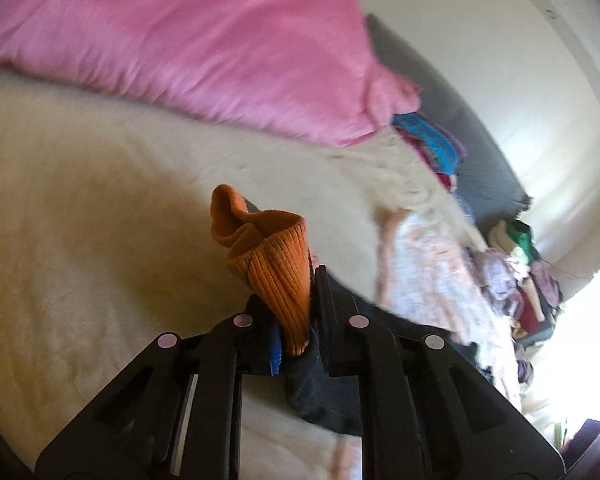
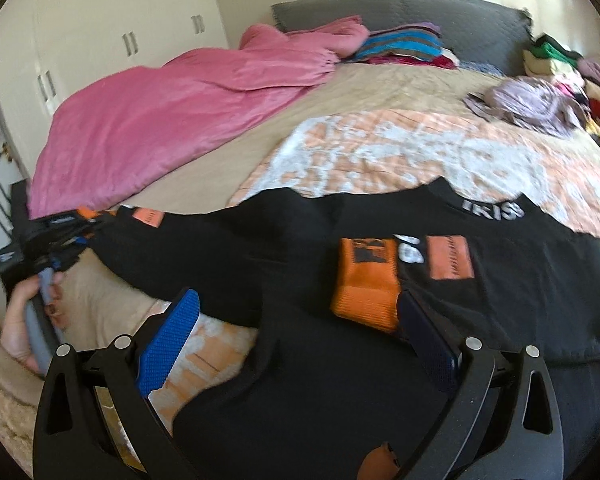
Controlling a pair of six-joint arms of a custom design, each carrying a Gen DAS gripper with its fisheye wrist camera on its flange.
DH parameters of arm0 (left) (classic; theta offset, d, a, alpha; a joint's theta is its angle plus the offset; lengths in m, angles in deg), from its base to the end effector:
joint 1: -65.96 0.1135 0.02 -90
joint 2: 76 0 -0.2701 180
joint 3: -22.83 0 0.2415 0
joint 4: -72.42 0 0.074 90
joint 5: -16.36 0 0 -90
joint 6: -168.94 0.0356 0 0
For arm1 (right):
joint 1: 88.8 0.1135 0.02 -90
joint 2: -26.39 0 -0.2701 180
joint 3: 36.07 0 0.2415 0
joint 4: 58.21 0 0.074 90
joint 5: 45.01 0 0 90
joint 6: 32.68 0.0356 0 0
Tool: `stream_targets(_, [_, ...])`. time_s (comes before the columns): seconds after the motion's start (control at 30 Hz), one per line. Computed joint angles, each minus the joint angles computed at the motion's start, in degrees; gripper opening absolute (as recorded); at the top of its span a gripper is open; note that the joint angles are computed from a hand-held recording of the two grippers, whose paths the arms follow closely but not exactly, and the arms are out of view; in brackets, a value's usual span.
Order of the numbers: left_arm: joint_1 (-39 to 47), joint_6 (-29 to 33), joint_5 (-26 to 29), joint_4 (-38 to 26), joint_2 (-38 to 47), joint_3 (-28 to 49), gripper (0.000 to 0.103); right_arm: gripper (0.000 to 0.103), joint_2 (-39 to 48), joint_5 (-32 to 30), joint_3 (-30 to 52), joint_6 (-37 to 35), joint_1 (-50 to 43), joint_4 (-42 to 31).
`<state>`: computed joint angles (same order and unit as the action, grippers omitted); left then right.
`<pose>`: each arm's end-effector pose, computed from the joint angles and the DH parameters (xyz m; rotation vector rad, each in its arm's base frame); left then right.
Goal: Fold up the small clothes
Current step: 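Fold the gripped sleeve across the body toward the right gripper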
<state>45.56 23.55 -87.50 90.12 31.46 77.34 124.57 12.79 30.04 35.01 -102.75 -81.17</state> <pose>0.3172 -0.1088 0.1158 -0.7947 2.0599 -0.4894 0.3178 -0.0594 0.1673 -0.3870 2.3442 0.4171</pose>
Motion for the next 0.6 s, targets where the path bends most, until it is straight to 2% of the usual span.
stream_targets(0.1, [-2.7, 2.2, -2.0, -2.5, -4.0, 0.7, 0.007, 0.098, 0.3, -0.9, 0.5, 0.0, -2.6, -0.6])
stream_targets(0.2, [-5.2, 3.0, -1.0, -3.5, -7.0, 1.6, 0.006, 0.098, 0.6, -2.2, 1.1, -0.3, -5.6, -1.2])
stream_targets(0.43, [-10.2, 6.6, -3.8, -12.1, -7.6, 9.6, 0.006, 0.098, 1.6, -4.9, 2.9, -1.2, -11.6, -3.3])
stream_targets(0.6, [-12.5, 7.8, -4.7, -14.2, -7.2, 13.4, 0.006, 0.098, 2.5, -6.3, 4.6, -2.8, -15.5, -5.1])
